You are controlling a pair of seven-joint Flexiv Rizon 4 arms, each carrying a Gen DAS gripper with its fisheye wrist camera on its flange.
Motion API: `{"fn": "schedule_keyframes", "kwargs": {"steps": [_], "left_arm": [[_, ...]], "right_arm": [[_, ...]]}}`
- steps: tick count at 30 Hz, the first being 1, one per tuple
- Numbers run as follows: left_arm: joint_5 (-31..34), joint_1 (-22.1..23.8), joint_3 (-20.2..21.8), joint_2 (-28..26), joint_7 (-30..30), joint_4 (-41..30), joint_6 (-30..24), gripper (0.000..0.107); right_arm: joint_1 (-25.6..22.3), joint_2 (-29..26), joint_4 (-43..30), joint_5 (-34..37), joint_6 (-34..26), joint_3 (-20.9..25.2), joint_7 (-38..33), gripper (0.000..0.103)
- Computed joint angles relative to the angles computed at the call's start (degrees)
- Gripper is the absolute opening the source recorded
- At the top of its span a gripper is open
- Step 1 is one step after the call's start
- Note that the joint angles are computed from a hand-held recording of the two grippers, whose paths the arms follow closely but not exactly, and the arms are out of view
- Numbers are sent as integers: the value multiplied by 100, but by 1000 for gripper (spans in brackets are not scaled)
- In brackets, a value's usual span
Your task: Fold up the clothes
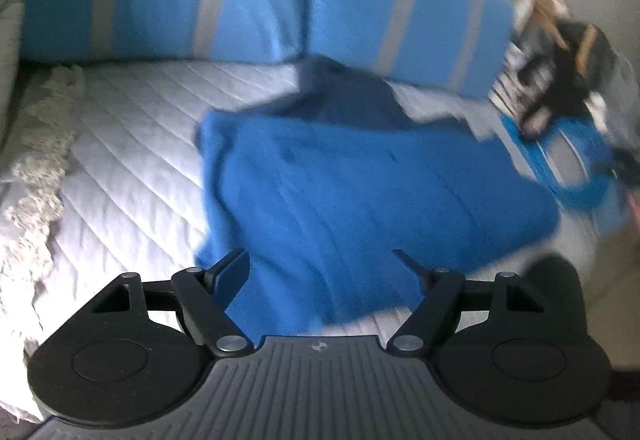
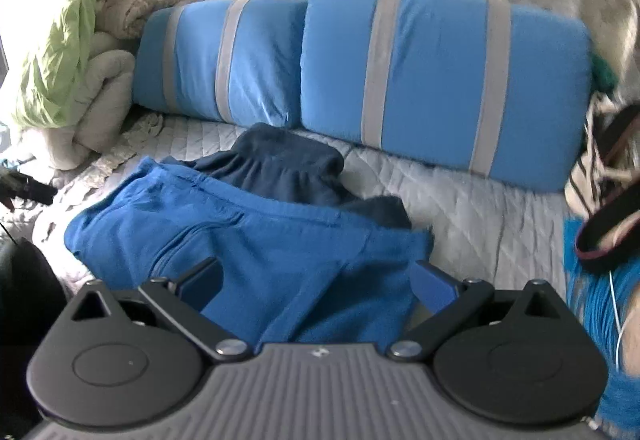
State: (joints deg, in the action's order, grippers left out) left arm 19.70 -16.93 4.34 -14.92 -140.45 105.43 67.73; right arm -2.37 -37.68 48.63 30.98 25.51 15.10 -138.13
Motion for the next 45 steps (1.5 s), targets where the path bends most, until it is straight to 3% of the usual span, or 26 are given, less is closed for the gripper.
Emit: {"fn": "schedule_keyframes", "kwargs": {"steps": [8, 14, 21, 29, 31, 33, 36, 39, 45], "left_arm": [[-1152, 30, -637, 293, 1079, 333, 280, 77], [-1405, -123, -683, 547, 1260, 300, 478, 78], [-786, -304, -494, 298, 600, 14, 177, 82], [-284, -684, 12, -635, -239, -131, 262, 82], [-155, -817, 141, -819, -447, -203, 188, 82], [-424, -702, -51, -911, -329, -88, 311, 82], [-912, -580, -356, -835, 5, 221, 662, 82], [-954, -730, -292, -532, 235, 264, 660, 82], [-36, -839, -57, 425, 336, -338, -375, 82]], "right_arm": [[-428, 94, -464, 157, -1197, 33, -247, 103], [-714, -32, -1267, 723, -1766, 125, 93, 103], [-781, 35, -1389, 1036, -1720, 178, 494, 103], [-536, 915, 601, 1059, -446, 71, -272, 103], [-476, 1037, 913, 1071, -369, 50, -462, 103], [-428, 1135, 1153, 1065, -445, 25, -591, 103], [-422, 1292, 1374, 1119, -633, -11, -833, 103], [-488, 1442, 1407, 1343, -792, -44, -1123, 103], [-571, 1283, 455, 1811, -1201, -173, -664, 103]]}}
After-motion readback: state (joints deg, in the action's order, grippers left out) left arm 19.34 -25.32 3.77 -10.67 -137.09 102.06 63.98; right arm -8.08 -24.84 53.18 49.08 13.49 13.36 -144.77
